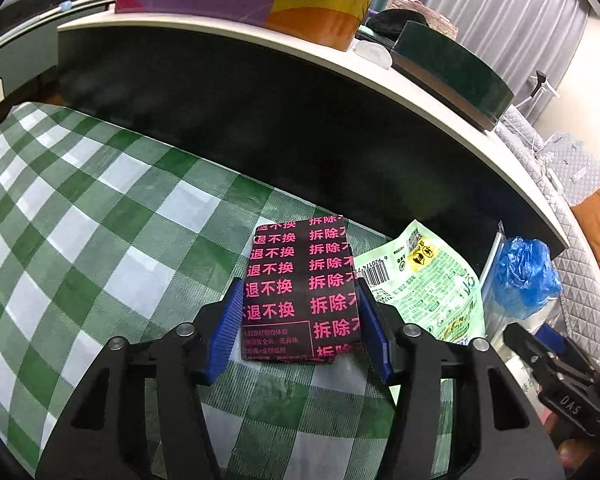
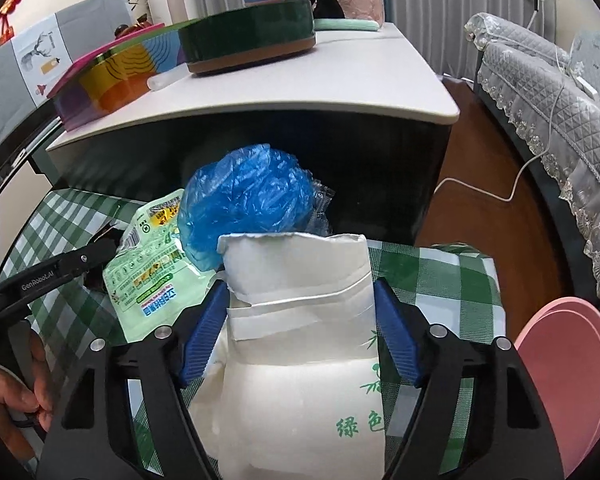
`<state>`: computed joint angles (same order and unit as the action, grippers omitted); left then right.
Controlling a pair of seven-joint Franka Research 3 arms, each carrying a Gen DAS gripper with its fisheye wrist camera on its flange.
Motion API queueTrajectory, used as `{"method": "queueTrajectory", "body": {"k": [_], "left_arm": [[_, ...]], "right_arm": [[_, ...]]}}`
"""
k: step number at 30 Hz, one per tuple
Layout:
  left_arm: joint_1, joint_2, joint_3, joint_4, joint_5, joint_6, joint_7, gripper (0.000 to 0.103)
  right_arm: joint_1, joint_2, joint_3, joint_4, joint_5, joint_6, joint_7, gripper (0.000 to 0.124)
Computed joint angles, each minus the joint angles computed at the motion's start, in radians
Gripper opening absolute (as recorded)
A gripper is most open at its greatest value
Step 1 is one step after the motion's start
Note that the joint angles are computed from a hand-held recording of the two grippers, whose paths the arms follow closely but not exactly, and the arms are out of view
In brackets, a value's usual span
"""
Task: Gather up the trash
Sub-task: 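Grasp the black pink-printed box with the left gripper while the right gripper grasps the white paper bag, then carry the black box and white paper bag with both grippers over the pink bin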
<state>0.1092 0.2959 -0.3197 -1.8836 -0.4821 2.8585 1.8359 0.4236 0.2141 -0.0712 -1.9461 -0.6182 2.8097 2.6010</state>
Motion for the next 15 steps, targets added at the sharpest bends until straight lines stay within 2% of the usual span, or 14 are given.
{"method": "queueTrajectory", "body": {"k": [7,15], "left_arm": [[-0.012,-0.054,0.017,-0.050,0.031,0.033,-0.023,0.054],[-0.047,-0.148,0.046,-0.146,0.028,0.090,-0.004,0.054]], "right_arm": [[-0.004,-0.072,0.008,-0.047,-0.086,-0.006,0.069,0.071],[-0.063,-0.176,0.077,-0.116,-0.203,-0.023,0.160,0.071]]}}
